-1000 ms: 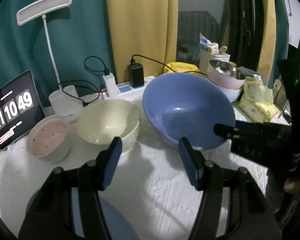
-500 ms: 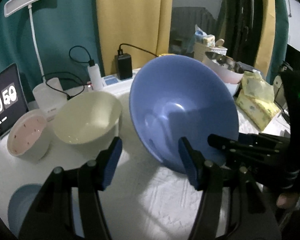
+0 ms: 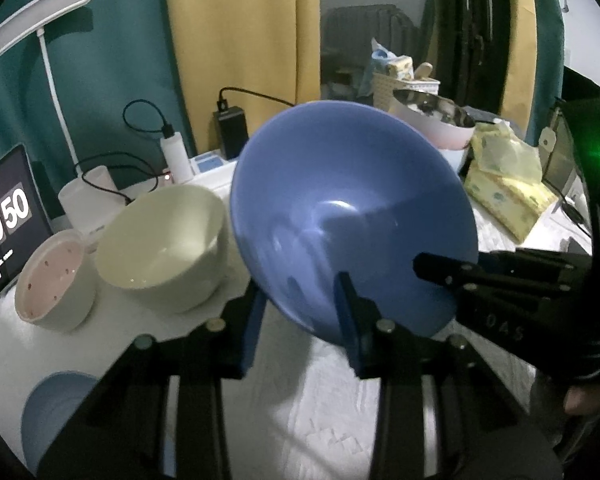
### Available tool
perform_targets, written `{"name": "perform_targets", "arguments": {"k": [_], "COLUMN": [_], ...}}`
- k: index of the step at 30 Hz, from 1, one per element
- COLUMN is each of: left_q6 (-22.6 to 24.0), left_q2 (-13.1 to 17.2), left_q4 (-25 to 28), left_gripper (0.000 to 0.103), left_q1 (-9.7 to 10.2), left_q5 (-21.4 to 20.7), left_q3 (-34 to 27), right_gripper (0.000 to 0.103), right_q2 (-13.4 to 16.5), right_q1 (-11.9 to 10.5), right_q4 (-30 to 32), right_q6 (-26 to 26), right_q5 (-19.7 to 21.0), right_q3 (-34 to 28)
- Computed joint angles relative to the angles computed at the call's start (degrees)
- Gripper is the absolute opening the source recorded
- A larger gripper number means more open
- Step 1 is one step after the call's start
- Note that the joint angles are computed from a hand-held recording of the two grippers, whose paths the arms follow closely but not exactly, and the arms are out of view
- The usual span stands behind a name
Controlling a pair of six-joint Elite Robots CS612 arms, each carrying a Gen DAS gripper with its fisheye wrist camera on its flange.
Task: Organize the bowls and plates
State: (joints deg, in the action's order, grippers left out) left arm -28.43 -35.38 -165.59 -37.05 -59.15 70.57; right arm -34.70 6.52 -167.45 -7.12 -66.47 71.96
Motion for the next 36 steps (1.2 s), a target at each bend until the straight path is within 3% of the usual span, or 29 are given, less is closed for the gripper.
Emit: {"name": "perform_targets", "arguments": {"k": [36], "left_q6": [-2.57], "left_q2": [-7.02], "left_q4": [-7.50], "left_gripper": [0.036], "left_q1": [-3.31], "left_q5": [1.63], "left_q3": [12.36], "right_gripper": [0.026], "right_q2": [-8.32], "right_q1": [0.12], "right_q4": [-8.08], "right_q6": [0.65], "right_q5": [-1.43], "right_q3": [14.13]}}
